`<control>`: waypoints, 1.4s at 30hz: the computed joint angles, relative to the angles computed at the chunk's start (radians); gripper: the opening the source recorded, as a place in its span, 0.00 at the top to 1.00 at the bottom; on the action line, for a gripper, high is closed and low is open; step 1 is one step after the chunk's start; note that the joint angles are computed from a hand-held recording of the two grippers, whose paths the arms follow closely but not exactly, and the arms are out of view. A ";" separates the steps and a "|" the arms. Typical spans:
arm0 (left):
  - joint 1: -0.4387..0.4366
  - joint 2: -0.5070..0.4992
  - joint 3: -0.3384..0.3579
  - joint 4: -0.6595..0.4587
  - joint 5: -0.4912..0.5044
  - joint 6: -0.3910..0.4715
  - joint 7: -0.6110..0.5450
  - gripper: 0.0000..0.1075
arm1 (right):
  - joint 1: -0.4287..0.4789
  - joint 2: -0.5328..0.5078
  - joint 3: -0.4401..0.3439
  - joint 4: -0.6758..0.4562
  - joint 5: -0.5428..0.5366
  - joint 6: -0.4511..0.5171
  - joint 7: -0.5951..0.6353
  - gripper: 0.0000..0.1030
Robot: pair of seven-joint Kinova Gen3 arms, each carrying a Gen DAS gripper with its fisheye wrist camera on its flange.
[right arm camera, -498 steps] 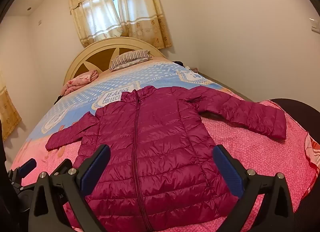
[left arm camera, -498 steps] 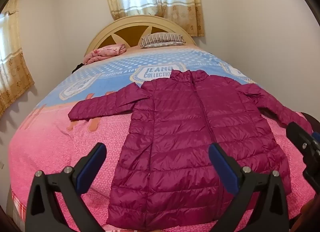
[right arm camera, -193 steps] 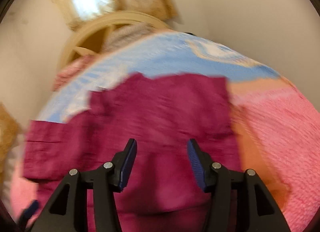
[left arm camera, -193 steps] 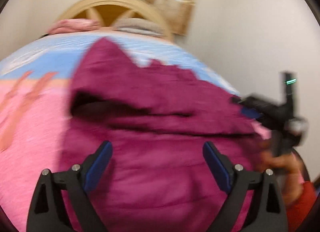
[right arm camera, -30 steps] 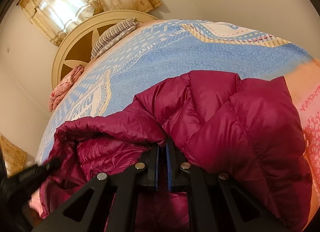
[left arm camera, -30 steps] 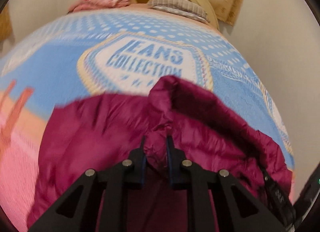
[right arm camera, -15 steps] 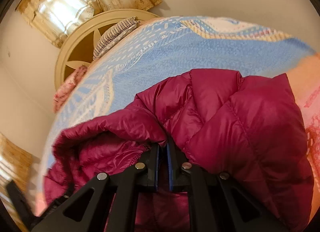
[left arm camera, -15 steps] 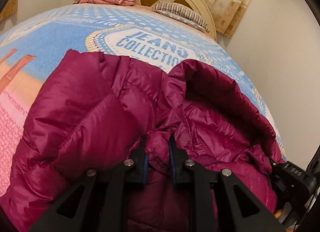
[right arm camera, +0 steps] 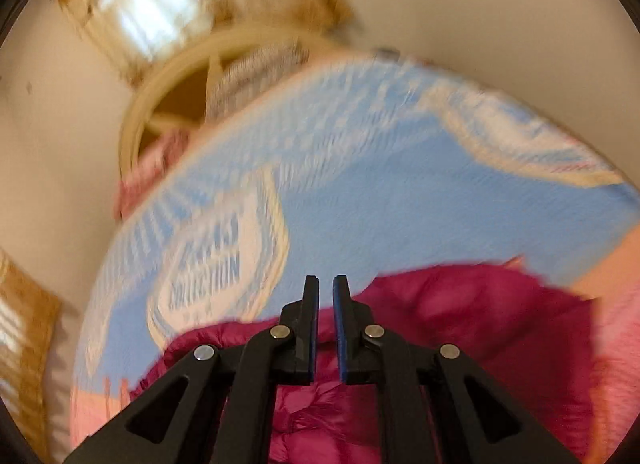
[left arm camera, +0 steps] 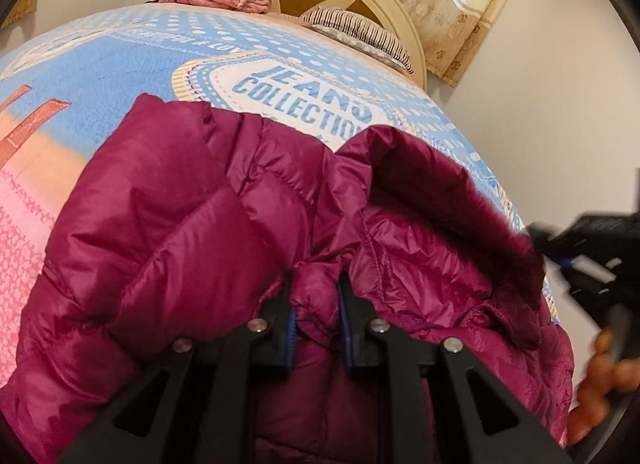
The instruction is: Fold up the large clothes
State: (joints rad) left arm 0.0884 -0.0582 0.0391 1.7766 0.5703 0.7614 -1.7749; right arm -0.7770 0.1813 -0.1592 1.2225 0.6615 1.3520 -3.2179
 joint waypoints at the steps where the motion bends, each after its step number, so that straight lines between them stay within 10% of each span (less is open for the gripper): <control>1: -0.001 0.001 -0.004 0.001 0.012 0.003 -0.010 0.80 | 0.024 0.025 -0.021 -0.011 -0.041 0.002 0.033 0.93; 12: 0.035 -0.079 -0.085 -0.055 -0.023 0.077 -0.050 0.75 | 0.043 -0.004 -0.181 0.221 0.110 -0.096 -0.103 0.94; 17: 0.208 -0.083 -0.190 -0.171 -0.127 0.030 0.020 0.43 | 0.044 -0.003 -0.183 0.226 0.124 -0.107 -0.116 0.94; 26: 0.561 0.205 -0.390 -0.417 -0.452 0.174 0.240 0.41 | 0.078 -0.039 -0.201 0.279 0.133 -0.167 -0.152 0.94; 36: 0.223 0.150 -0.005 -0.219 -0.604 0.038 0.394 0.31 | 0.070 -0.022 -0.188 0.238 0.109 -0.135 -0.117 0.94; 42: 0.238 0.150 -0.020 -0.222 -0.596 0.034 0.393 0.31 | 0.025 -0.028 -0.215 0.115 0.148 0.033 -0.047 0.93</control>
